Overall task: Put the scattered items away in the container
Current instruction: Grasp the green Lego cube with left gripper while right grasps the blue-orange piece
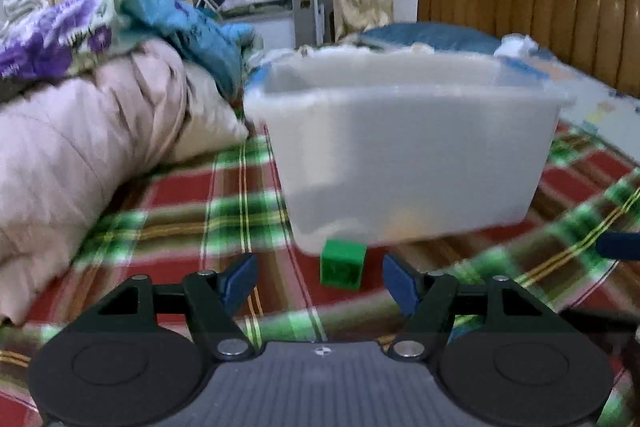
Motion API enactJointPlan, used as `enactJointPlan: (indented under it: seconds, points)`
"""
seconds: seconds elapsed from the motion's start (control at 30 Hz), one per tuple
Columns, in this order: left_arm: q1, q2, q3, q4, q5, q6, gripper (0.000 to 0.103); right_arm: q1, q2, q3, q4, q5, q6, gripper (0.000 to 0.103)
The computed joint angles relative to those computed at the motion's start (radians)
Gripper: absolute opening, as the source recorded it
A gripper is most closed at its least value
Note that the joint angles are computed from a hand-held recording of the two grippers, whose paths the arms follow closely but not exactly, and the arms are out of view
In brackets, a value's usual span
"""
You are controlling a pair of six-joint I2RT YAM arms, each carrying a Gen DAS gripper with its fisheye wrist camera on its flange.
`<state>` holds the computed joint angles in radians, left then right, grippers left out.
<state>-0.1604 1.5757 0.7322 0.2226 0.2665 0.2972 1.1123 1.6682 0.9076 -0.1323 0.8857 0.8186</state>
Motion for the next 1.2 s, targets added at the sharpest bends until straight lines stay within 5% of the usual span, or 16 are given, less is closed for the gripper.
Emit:
enactJointPlan:
  seconds: [0.33, 0.4, 0.53, 0.83, 1.2]
  points:
    - [-0.065, 0.122, 0.062, 0.063, -0.055, -0.009, 0.069, -0.048, 0.108, 0.027, 0.107, -0.117, -0.087, 0.070]
    - [-0.065, 0.153, 0.093, 0.045, -0.053, -0.016, 0.063, -0.059, 0.130, 0.034, 0.127, -0.140, -0.097, 0.064]
    - [-0.057, 0.218, 0.153, -0.008, -0.060, -0.036, 0.036, -0.079, 0.155, 0.034, 0.159, -0.198, -0.121, 0.036]
    - [-0.056, 0.169, 0.088, 0.033, -0.066, -0.050, 0.036, -0.056, 0.081, -0.026, 0.152, -0.153, -0.067, 0.032]
    - [0.010, -0.030, 0.057, -0.090, -0.001, -0.045, 0.036, -0.011, -0.049, -0.026, -0.034, -0.051, 0.030, 0.025]
